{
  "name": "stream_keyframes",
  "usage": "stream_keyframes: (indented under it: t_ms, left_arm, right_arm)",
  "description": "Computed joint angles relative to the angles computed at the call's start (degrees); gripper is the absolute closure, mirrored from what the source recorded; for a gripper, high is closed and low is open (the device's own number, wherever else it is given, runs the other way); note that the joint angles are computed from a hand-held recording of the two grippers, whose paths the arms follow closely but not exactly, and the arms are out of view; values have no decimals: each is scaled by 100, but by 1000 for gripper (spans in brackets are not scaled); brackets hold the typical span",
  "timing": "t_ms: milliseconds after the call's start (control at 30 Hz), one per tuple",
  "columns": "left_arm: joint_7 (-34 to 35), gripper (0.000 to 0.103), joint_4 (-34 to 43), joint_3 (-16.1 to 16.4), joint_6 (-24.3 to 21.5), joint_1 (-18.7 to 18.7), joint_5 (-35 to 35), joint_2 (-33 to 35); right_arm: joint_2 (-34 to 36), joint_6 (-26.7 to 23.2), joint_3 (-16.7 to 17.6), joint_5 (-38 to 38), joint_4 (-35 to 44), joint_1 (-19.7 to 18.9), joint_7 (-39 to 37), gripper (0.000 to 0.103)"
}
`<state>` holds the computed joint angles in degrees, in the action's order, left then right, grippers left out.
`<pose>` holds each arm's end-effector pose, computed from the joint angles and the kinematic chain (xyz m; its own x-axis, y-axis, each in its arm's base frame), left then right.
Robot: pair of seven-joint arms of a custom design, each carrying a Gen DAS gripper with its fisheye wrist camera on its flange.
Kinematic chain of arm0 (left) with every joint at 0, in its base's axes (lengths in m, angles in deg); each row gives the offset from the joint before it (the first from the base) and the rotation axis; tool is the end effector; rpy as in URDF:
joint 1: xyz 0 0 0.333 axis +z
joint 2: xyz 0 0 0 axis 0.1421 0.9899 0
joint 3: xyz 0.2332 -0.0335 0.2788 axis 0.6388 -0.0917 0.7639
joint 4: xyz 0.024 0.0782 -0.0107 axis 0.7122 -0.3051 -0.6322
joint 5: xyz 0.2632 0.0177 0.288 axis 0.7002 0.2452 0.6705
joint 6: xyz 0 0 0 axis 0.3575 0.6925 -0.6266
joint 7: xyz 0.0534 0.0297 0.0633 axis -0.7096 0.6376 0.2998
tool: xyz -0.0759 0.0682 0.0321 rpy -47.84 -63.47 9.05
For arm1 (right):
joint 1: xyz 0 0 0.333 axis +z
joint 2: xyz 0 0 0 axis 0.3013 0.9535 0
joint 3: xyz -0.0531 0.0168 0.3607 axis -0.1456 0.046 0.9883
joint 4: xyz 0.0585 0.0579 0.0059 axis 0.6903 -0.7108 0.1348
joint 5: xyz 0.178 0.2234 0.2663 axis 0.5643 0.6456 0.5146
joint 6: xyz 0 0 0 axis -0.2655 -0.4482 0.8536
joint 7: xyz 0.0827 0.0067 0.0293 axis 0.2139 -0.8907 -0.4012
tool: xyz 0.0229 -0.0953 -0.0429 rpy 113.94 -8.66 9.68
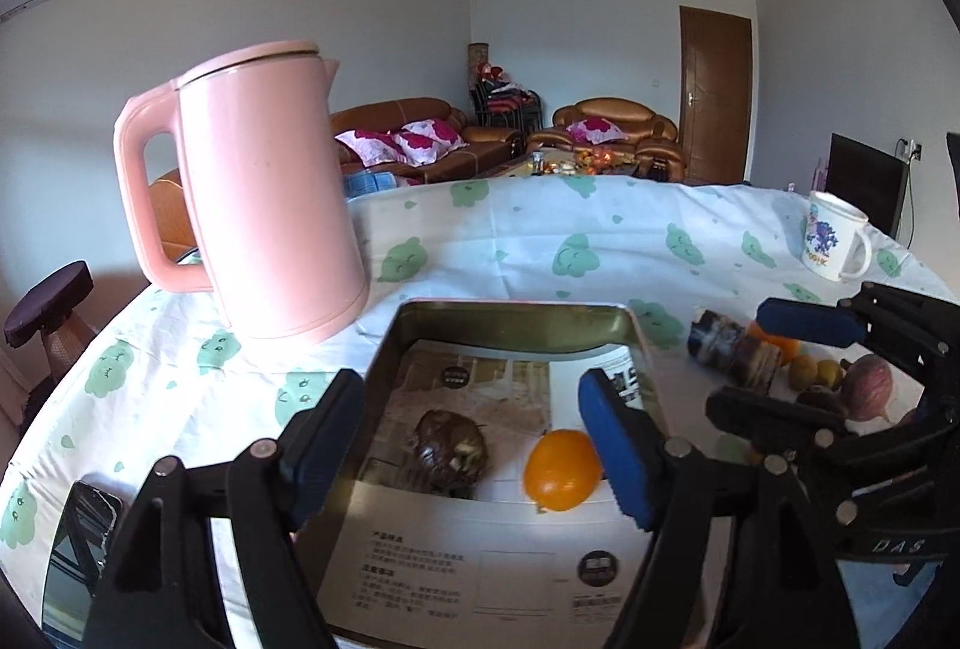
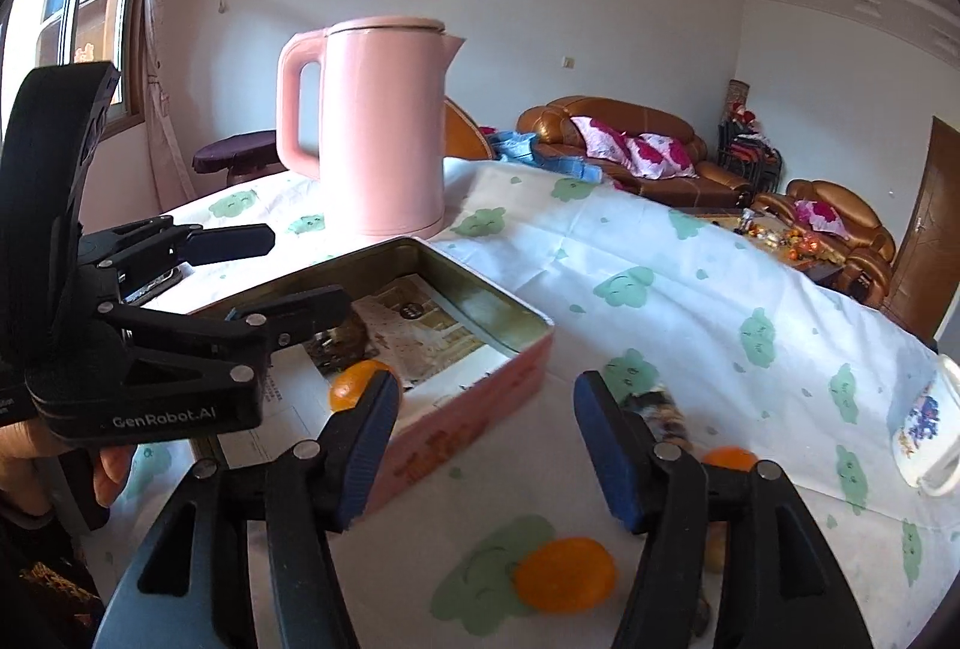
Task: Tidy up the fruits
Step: 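Lower the mangosteen into the tin and open the left tool while the right releases the orange there, then grasp another orange with the left tool while the right tool grasps the purple beet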
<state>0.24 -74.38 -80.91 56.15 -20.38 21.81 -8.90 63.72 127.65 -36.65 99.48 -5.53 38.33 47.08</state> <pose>0.6300 -0.3662 0.3619 0.2957 -0.9548 -0.0290 -0.4792 -0.1220 -0.8692 0.7095 0.4592 0.3608 0.8042 -0.5882 0.0853 -0.2454 -0.4593 -0.8537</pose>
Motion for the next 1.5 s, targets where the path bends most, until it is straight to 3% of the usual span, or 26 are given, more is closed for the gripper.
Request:
stream_keyframes:
  t_ms: [67, 133, 267, 367, 567, 733, 833, 967, 1033, 1133, 1167, 1200, 1233, 1300, 1367, 1500]
  left_arm:
    - [-1, 25, 157, -22, 77, -63, 104, 90]
    - [125, 25, 360, -36, 171, -118, 118, 217]
    - [619, 25, 915, -19, 417, -225, -119, 605]
    - [1222, 25, 1368, 11, 534, -306, -562, 936]
    - [2319, 25, 2063, 95, 618, -446, -1382, 1393]
    - [3415, 26, 2551, -31, 754, -351, -2288, 1752]
    - [3866, 27, 2723, -59, 895, -299, -2730, 1891]
    - [4461, 41, 2884, -121, 984, -239, -3345, 2033]
    - [4806, 41, 3017, -144, 927, -241, -3638, 2126]
    - [5221, 49, 3150, -151, 912, -240, -4037, 2228]
    - [5336, 50, 3181, -141, 902, -248, -4156, 2250]
    - [5432, 59, 3199, -128, 910, -257, -4269, 2265]
    - [5511, 64, 3182, -106, 980, -255, -4363, 2266]
    - [5513, 65, 3121, 55, 1046, -352, -4464, 2229]
    - [5546, 65, 3059, 177, 1139, -427, -4519, 2197]
    - [5377, 65, 2908, 409, 1307, -559, -4467, 2107]
  right_arm:
    - [-188, 512, 307, 103, -490, -348, -148, 36]
    - [-343, 1095, 362, 93, -896, -547, -62, 34]
    - [-539, 1622, -186, 173, -1195, -458, 449, 34]
    - [-621, 1640, -841, 358, -1223, -160, 876, 34]
    - [-605, 1263, -1562, 339, -1165, 138, 1591, 34]
    - [-628, 961, -1592, 55, -1195, 64, 1989, 34]
    - [-573, 362, -1723, -141, -997, 80, 2285, 34]
    - [-472, -153, -1670, -371, -771, -22, 2533, 34]
    - [-436, -385, -1521, -428, -687, -139, 2509, 34]
    - [-376, -666, -1589, -503, -547, -108, 2603, 34]
    - [-335, -849, -1644, -537, -444, -80, 2664, 37]
    - [-307, -986, -1589, -544, -377, -121, 2639, 42]
    - [-304, -1031, -1469, -516, -377, -202, 2542, 44]
    - [-359, -885, -1335, -442, -507, -286, 2379, 49]
    - [-370, -838, -1423, -427, -522, -228, 2431, 49]
    - [-398, -700, -1233, -308, -608, -354, 2255, 49]
